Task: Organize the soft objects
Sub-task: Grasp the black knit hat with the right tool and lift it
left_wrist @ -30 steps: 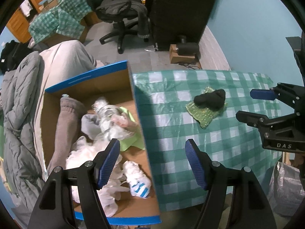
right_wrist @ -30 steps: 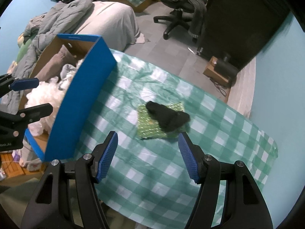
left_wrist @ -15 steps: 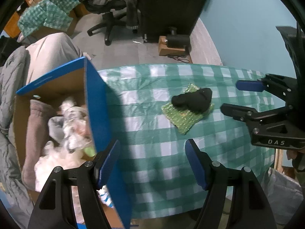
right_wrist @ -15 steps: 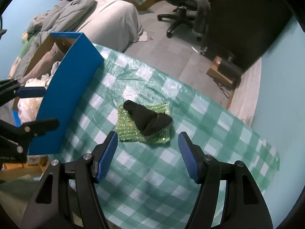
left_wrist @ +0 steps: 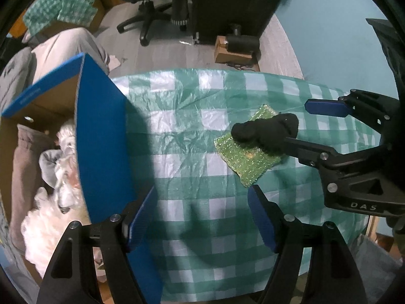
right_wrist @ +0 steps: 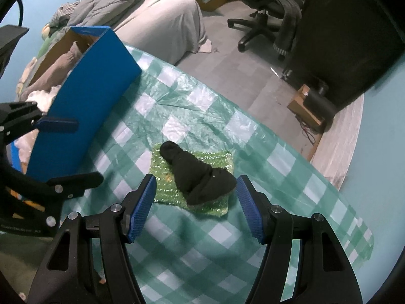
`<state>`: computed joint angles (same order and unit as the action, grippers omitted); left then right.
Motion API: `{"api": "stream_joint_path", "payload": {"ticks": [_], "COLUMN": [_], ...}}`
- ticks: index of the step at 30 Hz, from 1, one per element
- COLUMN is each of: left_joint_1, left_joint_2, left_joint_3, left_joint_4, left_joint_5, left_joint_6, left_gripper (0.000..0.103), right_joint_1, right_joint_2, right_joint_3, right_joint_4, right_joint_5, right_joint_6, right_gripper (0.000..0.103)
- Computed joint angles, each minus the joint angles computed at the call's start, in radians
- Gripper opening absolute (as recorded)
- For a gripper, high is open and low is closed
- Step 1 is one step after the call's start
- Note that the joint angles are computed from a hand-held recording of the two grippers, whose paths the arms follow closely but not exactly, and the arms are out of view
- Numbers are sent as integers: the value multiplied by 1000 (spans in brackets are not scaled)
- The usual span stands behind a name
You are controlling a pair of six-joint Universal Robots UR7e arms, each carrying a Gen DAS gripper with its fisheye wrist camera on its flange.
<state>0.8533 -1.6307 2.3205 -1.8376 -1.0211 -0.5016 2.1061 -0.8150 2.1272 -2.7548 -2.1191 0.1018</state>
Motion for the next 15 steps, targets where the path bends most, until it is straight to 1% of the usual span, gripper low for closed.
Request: {"api": "stream_joint_path", "payload": {"ticks": [4,9,15], "left_joint_1": [10,20,24], "left_joint_2": [14,45,65], "left_joint_3": [7,2,-2], "left_joint_4": [-16,-25,-23], "left_joint_5": [2,20,18], "left_joint_6": [16,47,58], "left_gripper": [75,75,75], "right_joint_1": [-14,-19,-35], "right_joint_2": [26,61,89], "right_joint_3": [-1,-12,-21], "right_joint_4": [-32,-50,-50], "right_joint_5": [0,-21,-21], "right_joint_6": [-29,-62,-63], "right_gripper": [66,66,66]}}
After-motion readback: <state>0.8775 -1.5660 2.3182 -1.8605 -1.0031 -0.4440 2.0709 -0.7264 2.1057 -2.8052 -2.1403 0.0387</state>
